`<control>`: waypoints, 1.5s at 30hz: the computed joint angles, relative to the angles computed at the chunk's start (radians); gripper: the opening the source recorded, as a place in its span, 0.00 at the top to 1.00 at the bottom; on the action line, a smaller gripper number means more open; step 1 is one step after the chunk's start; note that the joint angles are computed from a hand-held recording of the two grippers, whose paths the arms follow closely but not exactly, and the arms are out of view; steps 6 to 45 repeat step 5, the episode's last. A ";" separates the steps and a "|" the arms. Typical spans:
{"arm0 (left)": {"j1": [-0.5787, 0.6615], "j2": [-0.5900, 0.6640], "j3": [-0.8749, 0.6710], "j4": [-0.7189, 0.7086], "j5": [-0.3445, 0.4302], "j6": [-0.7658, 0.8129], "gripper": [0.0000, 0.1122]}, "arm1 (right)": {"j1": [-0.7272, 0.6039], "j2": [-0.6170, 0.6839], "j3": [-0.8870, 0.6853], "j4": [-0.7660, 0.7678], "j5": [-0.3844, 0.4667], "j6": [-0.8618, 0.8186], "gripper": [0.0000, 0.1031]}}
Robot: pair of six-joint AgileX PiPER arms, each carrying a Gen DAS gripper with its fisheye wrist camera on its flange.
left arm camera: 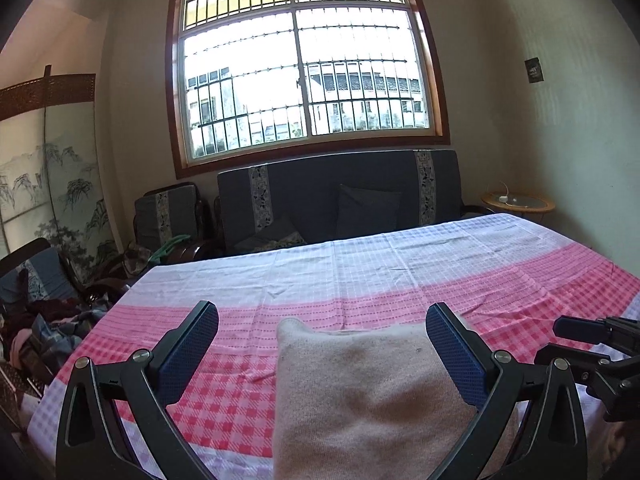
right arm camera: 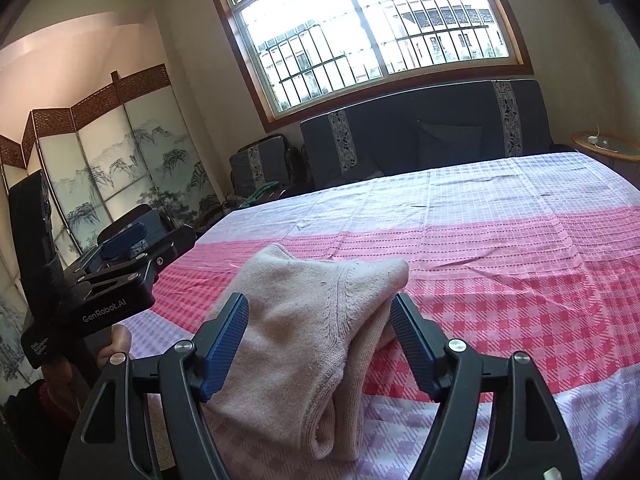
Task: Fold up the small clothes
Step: 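Lower the bundle onto the bed and open both grippers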
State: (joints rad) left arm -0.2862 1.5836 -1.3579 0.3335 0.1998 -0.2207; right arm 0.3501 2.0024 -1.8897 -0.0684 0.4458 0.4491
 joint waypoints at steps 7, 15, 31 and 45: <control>-0.002 0.006 -0.016 -0.070 0.020 0.050 0.08 | 0.045 -0.001 -0.022 -0.305 0.065 0.241 0.18; -0.002 0.006 -0.016 -0.070 0.020 0.050 0.08 | 0.045 -0.001 -0.022 -0.305 0.065 0.241 0.18; -0.002 0.006 -0.016 -0.070 0.020 0.050 0.08 | 0.045 -0.001 -0.022 -0.305 0.065 0.241 0.18; -0.002 0.006 -0.016 -0.070 0.020 0.050 0.08 | 0.045 -0.001 -0.022 -0.305 0.065 0.241 0.18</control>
